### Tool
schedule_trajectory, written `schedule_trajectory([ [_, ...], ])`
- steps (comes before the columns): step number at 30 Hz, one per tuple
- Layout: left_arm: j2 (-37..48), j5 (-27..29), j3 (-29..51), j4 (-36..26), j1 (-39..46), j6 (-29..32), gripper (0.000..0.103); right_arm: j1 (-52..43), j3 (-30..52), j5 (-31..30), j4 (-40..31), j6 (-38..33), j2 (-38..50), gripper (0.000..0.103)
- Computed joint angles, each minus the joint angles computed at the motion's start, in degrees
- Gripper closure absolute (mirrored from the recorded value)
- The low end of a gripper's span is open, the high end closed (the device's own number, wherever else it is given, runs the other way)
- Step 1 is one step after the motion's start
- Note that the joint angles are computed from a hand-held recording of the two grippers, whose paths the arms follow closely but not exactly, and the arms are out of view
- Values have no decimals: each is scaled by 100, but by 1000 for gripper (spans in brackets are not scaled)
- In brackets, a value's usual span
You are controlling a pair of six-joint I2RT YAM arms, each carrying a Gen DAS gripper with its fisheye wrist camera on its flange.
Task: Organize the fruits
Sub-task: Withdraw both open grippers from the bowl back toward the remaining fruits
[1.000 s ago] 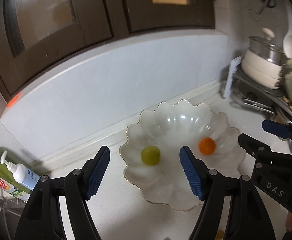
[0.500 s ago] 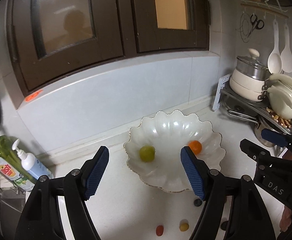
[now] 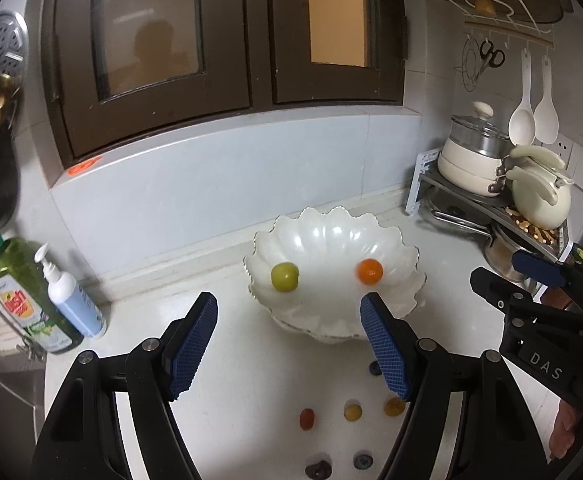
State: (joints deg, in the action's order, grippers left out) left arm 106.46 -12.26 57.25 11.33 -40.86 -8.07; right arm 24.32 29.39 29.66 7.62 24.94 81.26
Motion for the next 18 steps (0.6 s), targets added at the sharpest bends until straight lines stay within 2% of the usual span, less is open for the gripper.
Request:
schedule_trajectory([
  [9, -209, -281, -664, 335, -152, -177, 29, 467, -291, 203, 15, 428, -16, 45],
  [18, -199, -471, -1217, 774, -295, -228, 29, 656, -550, 275, 80, 1120, 386, 45],
])
